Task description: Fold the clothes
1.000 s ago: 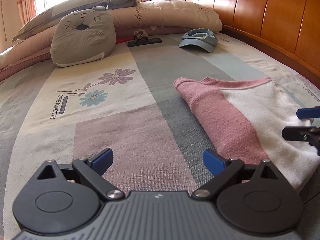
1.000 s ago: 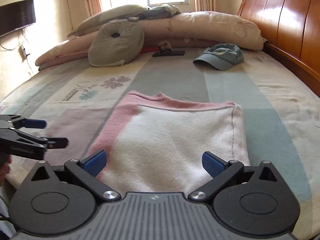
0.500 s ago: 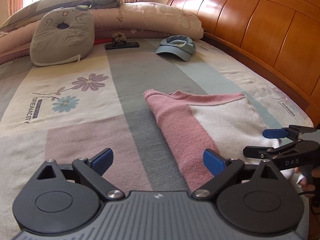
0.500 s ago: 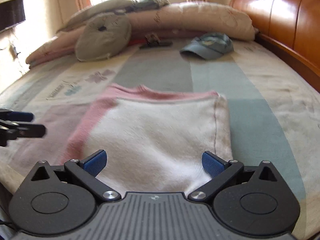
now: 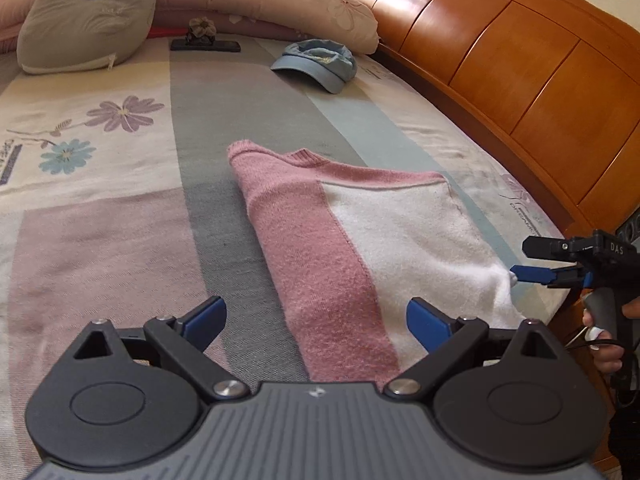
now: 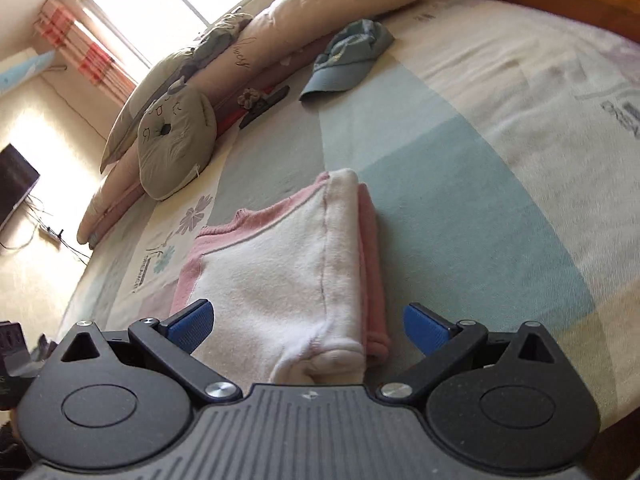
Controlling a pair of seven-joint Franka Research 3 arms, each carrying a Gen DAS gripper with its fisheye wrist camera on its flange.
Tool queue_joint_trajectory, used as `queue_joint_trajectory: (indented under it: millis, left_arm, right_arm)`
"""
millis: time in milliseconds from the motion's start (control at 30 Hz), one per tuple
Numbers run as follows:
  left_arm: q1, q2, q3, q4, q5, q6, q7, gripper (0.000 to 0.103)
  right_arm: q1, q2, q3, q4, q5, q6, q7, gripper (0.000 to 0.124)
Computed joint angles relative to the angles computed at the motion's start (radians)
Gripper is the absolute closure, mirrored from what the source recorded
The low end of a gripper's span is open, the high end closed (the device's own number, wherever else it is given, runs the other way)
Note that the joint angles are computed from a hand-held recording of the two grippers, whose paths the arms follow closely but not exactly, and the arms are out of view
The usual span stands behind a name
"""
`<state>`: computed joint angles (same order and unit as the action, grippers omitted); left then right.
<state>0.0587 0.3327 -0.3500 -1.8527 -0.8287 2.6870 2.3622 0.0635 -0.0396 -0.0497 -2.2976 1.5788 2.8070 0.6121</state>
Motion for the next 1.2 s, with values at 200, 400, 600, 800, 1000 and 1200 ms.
queue_joint_trajectory:
  millis: [200,400,600,800,1000,1200]
  left_arm:
    - [0.021,0.101,0.019,0.13,0.022,-0.19,-0.191,0.007]
    - [0.063,0.225,0.001,0.274,-0.016,-0.38,-0.341,0.007]
    - [0.055,0.32,-0.015,0.4,0.021,-0.438,-0.387,0.004]
    - [0.026,0.442,-0.031,0.58,0.095,-0.496,-0.459,0.003]
    - [0.035,0.459,-0.057,0.603,0.131,-0.513,-0.464,0.002]
    - [0.082,0.411,-0.071,0.517,0.086,-0.582,-0.417,0.002]
  right_arm:
    - [-0.062,0.039,-0.044,0.007,-0.024,-0.229,0.111,0.021]
    - [-0.113,0.122,-0.042,0.084,-0.081,-0.367,0.185,0.021]
    - [-0.16,0.21,-0.023,0.185,-0.128,-0.479,0.232,0.021]
    - [-0.195,0.294,0.002,0.293,-0.17,-0.538,0.255,0.021]
    - [-0.222,0.332,0.028,0.339,-0.161,-0.545,0.262,0.021]
    - [-0.211,0.27,0.026,0.272,-0.241,-0.582,0.27,0.021]
